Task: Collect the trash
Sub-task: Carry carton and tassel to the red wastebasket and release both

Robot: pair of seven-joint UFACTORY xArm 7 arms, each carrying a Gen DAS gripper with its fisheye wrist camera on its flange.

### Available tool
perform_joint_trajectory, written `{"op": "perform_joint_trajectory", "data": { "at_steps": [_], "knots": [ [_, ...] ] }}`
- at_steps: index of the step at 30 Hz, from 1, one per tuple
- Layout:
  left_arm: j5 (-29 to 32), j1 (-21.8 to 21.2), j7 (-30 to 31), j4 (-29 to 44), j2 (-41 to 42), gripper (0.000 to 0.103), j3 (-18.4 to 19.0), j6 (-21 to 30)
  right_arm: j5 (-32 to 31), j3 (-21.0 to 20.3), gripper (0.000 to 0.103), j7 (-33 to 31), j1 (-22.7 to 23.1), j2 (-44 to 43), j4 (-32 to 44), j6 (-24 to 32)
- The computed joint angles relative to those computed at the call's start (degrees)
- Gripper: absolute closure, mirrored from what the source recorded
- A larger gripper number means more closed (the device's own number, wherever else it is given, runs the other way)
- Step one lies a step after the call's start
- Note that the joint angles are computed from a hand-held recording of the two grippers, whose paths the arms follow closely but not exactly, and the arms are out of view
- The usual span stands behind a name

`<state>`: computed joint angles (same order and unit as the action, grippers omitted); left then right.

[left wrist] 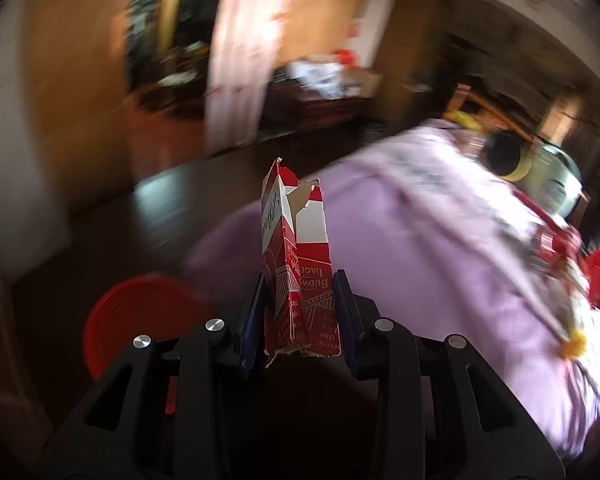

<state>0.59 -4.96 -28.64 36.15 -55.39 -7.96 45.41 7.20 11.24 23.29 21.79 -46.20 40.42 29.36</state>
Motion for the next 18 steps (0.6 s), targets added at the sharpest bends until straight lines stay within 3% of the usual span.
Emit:
{"op": "perform_joint_trajectory", "data": {
  "at_steps": [7,10,14,18],
  "knots": [
    [0.35,6.73,2.52,-9.2,-3.09,0.063,8.49,2.92,1.68,3.51,0.094,-1.16,5.75,13.93,9.29,-1.67],
    [-1.21,8.87,2.49,-11.52,-3.99,0.04,10.35,4.59,0.89,5.24,0.094,-1.48,7.1,18.81,13.31,-1.17],
    [0.8,12.49,3.13,-12.4,-7.51,0.025,9.14,6.17,0.51,6.44,0.094,-3.04,9.54,26.25,18.87,-0.5],
    [5.21,17.27,3.31,-11.85,-10.3,0.019,8.19,8.02,0.09,7.85,0.094,-5.5,12.27,34.4,24.94,1.05]
  ]
}}
